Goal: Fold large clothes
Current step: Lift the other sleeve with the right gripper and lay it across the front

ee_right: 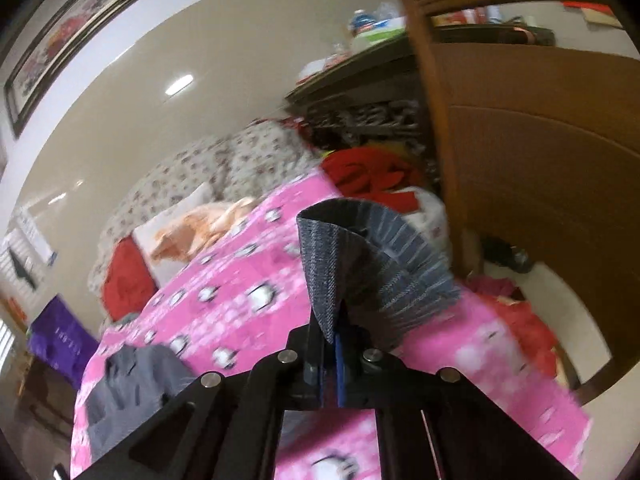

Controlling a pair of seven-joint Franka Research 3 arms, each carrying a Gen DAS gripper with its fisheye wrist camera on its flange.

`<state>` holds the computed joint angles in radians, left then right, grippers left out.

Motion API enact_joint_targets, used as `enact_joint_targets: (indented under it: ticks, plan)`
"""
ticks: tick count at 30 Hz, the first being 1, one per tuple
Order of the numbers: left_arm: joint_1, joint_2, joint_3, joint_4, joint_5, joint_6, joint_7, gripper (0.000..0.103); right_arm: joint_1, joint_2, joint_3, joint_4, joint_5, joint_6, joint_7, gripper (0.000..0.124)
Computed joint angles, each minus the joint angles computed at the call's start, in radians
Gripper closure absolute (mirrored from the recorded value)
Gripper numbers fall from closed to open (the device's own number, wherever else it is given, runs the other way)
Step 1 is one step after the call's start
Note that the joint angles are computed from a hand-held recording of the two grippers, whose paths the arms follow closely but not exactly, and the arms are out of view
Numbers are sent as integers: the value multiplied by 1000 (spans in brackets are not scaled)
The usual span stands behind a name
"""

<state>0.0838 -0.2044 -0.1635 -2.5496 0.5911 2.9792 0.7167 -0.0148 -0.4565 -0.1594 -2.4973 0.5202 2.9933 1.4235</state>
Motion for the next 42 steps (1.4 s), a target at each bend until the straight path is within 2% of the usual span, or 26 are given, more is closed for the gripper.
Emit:
enact_joint_targets:
  ticks: [2,4,5,8,11,12,16,19,21,23,26,28,30,31,32,33,34,36,39,40,41,42]
  plan:
    - [2,-18,-14,1,13,-48,-11,12,30,13,23,14,3,-6,6,121]
    - [15,-72,-53,-6,71,-156,-67,12,71,55,58,50,5,-6,23,121]
    - [2,-108,-54,-23,70,-203,-70,12,101,84,76,79,5,-4,24,121]
    - [-19,-223,-53,-90,85,-273,-62,12,173,175,130,172,-9,-1,25,121]
    - [47,-362,-121,-166,223,-332,-164,12,211,280,205,284,-71,-2,70,121]
    - [54,-395,-121,-186,246,-346,-183,12,231,315,223,322,-82,-4,85,121]
    - [73,-454,-89,-237,269,-368,-240,12,295,436,296,456,-233,-9,197,121]
    - [81,-447,-45,-265,241,-338,-259,12,368,528,310,560,-353,-38,272,121]
    - [76,-413,-12,-267,195,-323,-240,12,429,609,305,651,-417,-90,304,121]
    - [76,-409,-7,-269,167,-303,-238,12,489,676,285,717,-483,-128,340,121]
    - [93,-415,-25,-276,159,-289,-241,12,551,785,281,812,-501,-221,348,121]
    - [90,-403,-29,-269,145,-306,-227,12,601,835,255,838,-556,-279,360,120]
    - [93,-396,-31,-266,141,-305,-223,12,613,883,259,870,-549,-392,349,116]
    - [94,-399,-32,-268,140,-305,-223,12,618,879,256,853,-551,-391,350,115]
    - [94,-399,-34,-268,139,-306,-222,12,616,862,257,813,-547,-348,347,112]
    - [93,-402,-33,-269,136,-308,-220,12,596,837,276,769,-514,-305,313,105]
    - [94,-399,-32,-266,134,-308,-218,12,568,811,301,733,-465,-286,266,96]
    - [98,-389,-33,-259,134,-309,-216,12,504,747,353,658,-341,-265,149,86]
    - [103,-382,-36,-255,139,-308,-219,12,455,629,383,535,-191,-233,-20,86]
    - [104,-377,-36,-253,141,-307,-220,12,474,586,353,491,-182,-215,-45,86]
    - [105,-374,-36,-251,142,-305,-221,12,459,544,352,444,-216,-190,-43,86]
    - [105,-373,-36,-250,143,-306,-222,12,469,502,316,393,-319,-157,13,86]
